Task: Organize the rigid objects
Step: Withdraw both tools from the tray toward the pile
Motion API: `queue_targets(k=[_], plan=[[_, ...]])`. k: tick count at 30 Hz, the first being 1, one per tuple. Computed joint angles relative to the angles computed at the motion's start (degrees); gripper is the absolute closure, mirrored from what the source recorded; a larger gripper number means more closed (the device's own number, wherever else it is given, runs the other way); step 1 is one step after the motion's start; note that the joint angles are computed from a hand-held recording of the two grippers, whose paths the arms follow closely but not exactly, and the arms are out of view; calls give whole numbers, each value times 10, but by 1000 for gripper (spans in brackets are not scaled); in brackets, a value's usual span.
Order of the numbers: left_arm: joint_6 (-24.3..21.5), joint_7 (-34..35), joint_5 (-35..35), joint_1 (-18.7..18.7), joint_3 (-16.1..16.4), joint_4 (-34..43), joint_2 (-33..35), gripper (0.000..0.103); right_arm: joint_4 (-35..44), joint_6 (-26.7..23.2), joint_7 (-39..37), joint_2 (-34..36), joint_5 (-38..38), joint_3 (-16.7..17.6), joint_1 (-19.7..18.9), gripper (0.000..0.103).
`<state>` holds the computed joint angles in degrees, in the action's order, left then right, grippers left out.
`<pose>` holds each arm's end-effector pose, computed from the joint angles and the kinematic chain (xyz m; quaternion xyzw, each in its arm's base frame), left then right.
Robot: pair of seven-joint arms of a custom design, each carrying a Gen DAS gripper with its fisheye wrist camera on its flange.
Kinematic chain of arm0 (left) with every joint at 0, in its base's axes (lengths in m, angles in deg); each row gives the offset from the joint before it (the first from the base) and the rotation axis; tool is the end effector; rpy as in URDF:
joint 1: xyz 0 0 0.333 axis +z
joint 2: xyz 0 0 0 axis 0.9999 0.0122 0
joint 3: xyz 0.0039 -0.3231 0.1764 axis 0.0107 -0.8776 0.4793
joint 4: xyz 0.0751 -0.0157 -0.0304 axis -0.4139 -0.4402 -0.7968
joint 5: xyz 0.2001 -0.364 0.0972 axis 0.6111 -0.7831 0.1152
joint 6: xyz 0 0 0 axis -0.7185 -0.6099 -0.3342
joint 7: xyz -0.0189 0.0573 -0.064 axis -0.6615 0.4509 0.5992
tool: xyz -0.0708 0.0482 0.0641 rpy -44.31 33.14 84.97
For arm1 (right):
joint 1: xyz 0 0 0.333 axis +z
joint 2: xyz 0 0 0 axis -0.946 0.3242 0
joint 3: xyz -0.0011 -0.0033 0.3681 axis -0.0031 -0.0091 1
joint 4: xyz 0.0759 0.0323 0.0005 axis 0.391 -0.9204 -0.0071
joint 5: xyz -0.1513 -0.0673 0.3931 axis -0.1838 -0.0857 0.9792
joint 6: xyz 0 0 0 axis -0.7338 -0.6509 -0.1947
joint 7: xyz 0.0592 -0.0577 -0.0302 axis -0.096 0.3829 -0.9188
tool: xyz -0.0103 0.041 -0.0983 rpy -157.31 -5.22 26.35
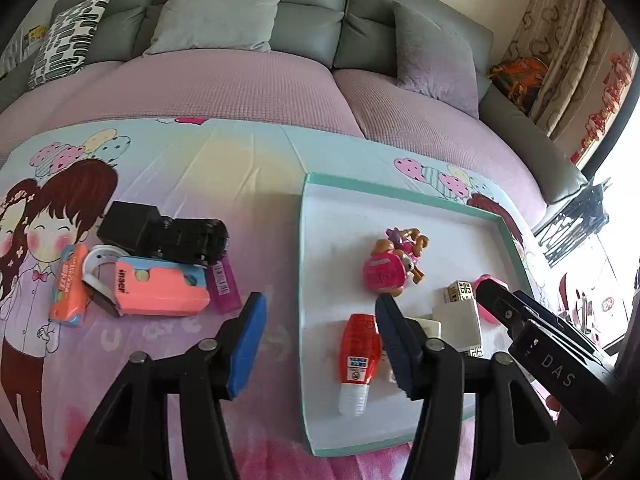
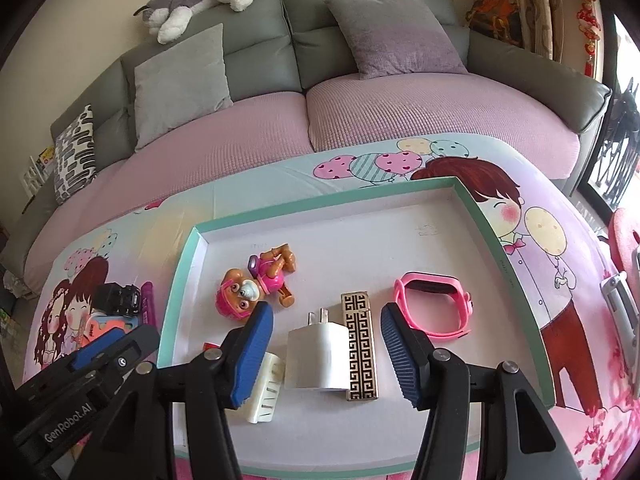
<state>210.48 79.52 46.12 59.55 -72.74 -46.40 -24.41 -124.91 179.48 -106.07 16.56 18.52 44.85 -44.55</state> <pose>0.6546 -0.4817 0.3818 -0.5910 0.7319 -0.3272 0.0889 0.6054 0.2950 0.3921 -0.5254 0.7788 -0.2321 0.2519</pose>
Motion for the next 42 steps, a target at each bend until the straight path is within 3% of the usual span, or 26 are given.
queue_targets(k=[3,5,9,13,15,17,20,28,34,37,42], plan=[[4,-54,19,-24,47,-14,-13,33,11,5,-2,10,-12,-1,5,25],[3,-97,37,-36,74,-26,-21,23,20,16,-19,20,-10,1,5,21],[-3,-190,83,-53,119,-51,-38,17,41,29,-55,42,2,-2,16,4],[-16,-304,153,-87,182,-75,-53,6,60,45,-65,59,-3,-15,35,0],[-23,-370,198,-109,219,-88,-62,6,66,61,-73,67,5,-18,39,0],[-27,-417,229,-115,234,-99,-69,6,72,77,-83,74,14,-22,45,0],[-27,-460,252,-99,230,-116,-79,6,85,90,-93,85,20,-33,61,0],[-25,-527,297,-40,194,-131,-79,6,139,139,-192,133,116,-23,70,0],[-10,-513,296,24,138,-132,-71,6,198,139,-280,177,198,9,60,0],[-12,-482,282,41,119,-125,-62,6,226,130,-294,196,229,1,70,2],[-9,-413,247,56,98,-116,-50,6,266,122,-320,225,289,-2,71,16]])
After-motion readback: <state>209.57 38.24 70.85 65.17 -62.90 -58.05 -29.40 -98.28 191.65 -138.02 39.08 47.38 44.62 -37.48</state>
